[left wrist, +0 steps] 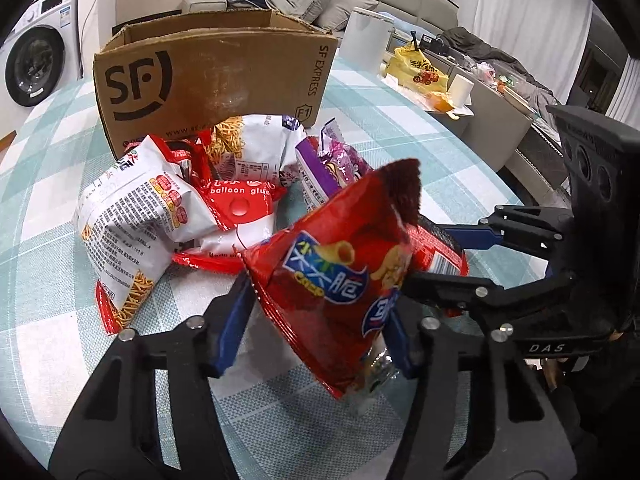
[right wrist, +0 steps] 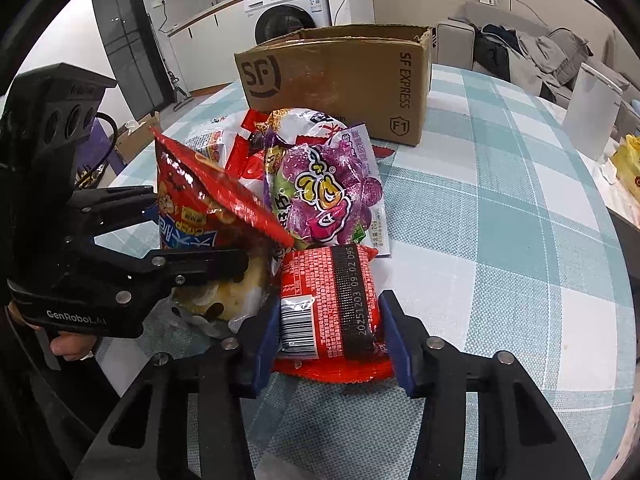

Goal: Organize snacks
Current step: 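Grasp the red chip bag with the left tool while the right tool grasps the red wafer pack, then carry both red packs into the cardboard box and open both tools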

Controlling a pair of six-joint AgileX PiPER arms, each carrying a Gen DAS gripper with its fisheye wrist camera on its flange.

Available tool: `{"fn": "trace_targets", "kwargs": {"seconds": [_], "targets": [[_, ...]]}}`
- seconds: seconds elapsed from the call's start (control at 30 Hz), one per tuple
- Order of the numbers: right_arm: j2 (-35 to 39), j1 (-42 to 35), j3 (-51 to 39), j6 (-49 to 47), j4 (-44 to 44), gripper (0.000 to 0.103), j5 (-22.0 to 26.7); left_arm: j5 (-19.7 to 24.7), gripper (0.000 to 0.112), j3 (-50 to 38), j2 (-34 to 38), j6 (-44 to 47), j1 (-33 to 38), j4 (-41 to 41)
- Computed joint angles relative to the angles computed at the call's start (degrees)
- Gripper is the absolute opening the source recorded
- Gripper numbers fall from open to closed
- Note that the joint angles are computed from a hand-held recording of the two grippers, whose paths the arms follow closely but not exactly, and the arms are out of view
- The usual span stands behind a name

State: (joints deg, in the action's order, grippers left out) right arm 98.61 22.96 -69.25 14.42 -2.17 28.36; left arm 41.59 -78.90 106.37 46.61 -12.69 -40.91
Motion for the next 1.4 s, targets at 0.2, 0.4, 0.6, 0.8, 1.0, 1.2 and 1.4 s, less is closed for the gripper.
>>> {"fn": "trace_targets", "kwargs": {"seconds": [0.2, 0.4, 0.6, 0.8, 1.0, 1.2, 1.4], "targets": [[-0.82, -1.02, 0.81, -0.58, 1.60, 0.045, -1.12, -0.13, 0.051, 1.42, -1.69, 1.79, 1.35, -1.78], [-1.85, -1.23, 0.87, 1.67, 0.03, 0.045, -1.63, -0.17, 0.051, 2.49, -3.62, 3.75, 3.08, -4.22], [-3.18, -1.58, 0.57, 3.57, -1.20, 0.045, -2.30, -0.28, 0.051, 2.90, -5.25, 5.00, 5.16, -6.54], [-4.22, -2.26, 0.30, 5.41, -2.00, 0.045, -3.92, 0.92, 0.051, 0.69, -5.81, 4.47, 7.55, -6.81], [-4.39, -2.69, -1.89, 5.64, -1.92, 0.045, -3.70, 1.47, 0.052, -2.95, -5.14, 3.28, 8.92, -5.92], [-4.02, -3.04, -4.50, 5.59, -1.82, 0.045, -3.78, 1.64, 0.052, -7.87, -3.54, 0.33, 9.26, -4.56], [-2.73, -3.37, -8.59, 4.38, -0.72, 0.045, -3.06, 2.31, 0.052, -13.22, -2.25, -2.24, 10.12, -3.37]]}}
